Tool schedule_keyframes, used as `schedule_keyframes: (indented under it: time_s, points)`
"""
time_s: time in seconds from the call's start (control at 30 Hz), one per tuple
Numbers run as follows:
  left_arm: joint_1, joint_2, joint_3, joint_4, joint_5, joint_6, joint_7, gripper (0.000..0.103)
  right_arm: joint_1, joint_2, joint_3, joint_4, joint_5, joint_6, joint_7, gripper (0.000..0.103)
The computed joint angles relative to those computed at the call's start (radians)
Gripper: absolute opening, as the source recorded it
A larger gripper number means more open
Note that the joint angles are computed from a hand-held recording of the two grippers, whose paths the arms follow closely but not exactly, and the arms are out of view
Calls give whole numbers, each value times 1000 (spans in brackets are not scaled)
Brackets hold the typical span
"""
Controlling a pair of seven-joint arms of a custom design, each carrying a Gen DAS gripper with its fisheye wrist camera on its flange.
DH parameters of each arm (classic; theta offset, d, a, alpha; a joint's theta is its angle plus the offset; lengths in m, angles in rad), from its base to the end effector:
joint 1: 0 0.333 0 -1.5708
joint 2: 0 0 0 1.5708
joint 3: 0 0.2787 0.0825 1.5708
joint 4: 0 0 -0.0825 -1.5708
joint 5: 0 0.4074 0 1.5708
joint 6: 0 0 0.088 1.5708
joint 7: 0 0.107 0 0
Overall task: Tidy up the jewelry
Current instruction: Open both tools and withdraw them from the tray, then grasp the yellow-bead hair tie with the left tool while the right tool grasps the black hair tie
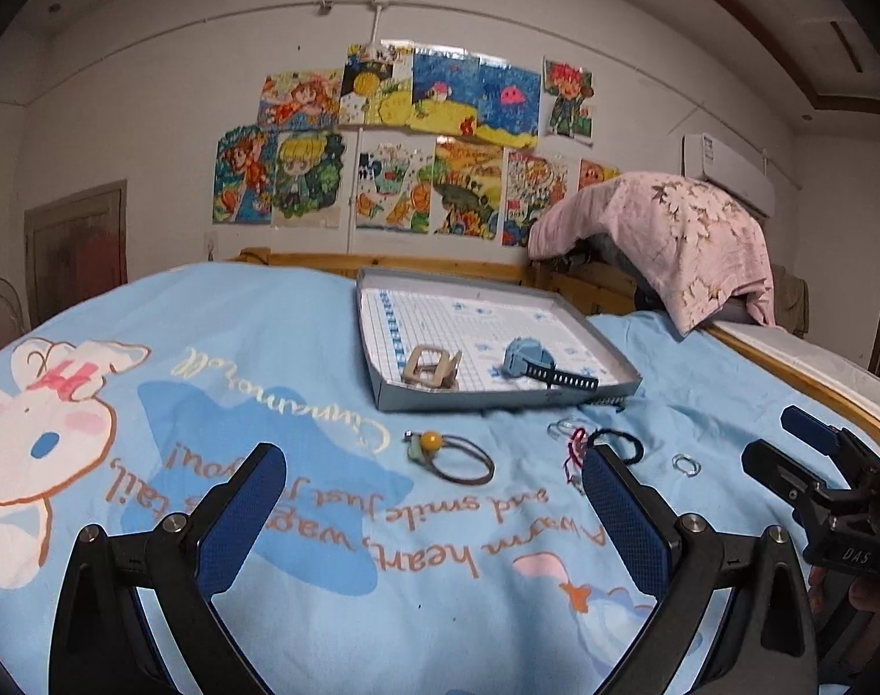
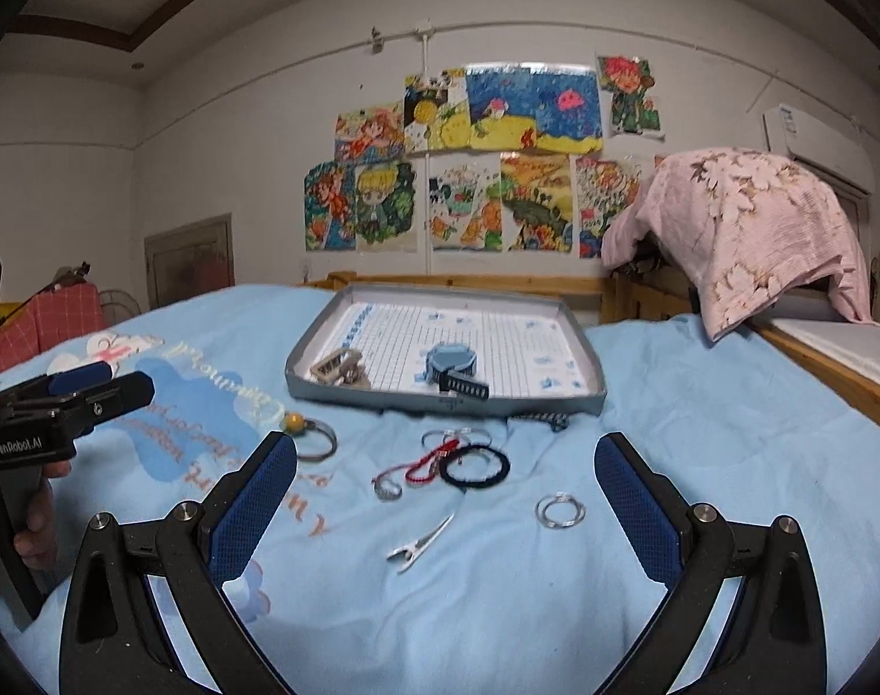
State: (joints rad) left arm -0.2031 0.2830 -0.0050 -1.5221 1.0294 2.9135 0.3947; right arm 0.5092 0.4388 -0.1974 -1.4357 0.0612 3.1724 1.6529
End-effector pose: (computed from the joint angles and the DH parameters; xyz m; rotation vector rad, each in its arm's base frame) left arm 0.6747 -0.1959 0.5653 -1.5355 1.4066 -1.0788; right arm 0.6874 0.2504 0.5680 -1.5162 1.1787 -0.8353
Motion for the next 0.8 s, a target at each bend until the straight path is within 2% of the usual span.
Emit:
schedule_keyframes:
  time_s: [0.1, 0.23, 0.4, 0.53, 0.8]
  points:
    - [36, 21, -49, 10, -154, -29, 147, 103, -23, 10, 31, 20, 2, -38, -16, 101]
    - [58, 52, -86, 35, -333, -72, 309, 103, -85, 21, 115, 45, 11, -101, -70, 101]
    - [49, 71, -84, 46, -432, -89, 389, 103, -147, 61, 200, 110, 45, -202, -146, 101]
    - [49, 89, -90, 69, -499, -117, 445, 103, -160, 81, 219, 142, 67, -247, -168, 99]
    - [63, 170, -124, 189, -646, -201, 605, 103, -180, 136, 246, 241, 109, -364, -198, 73]
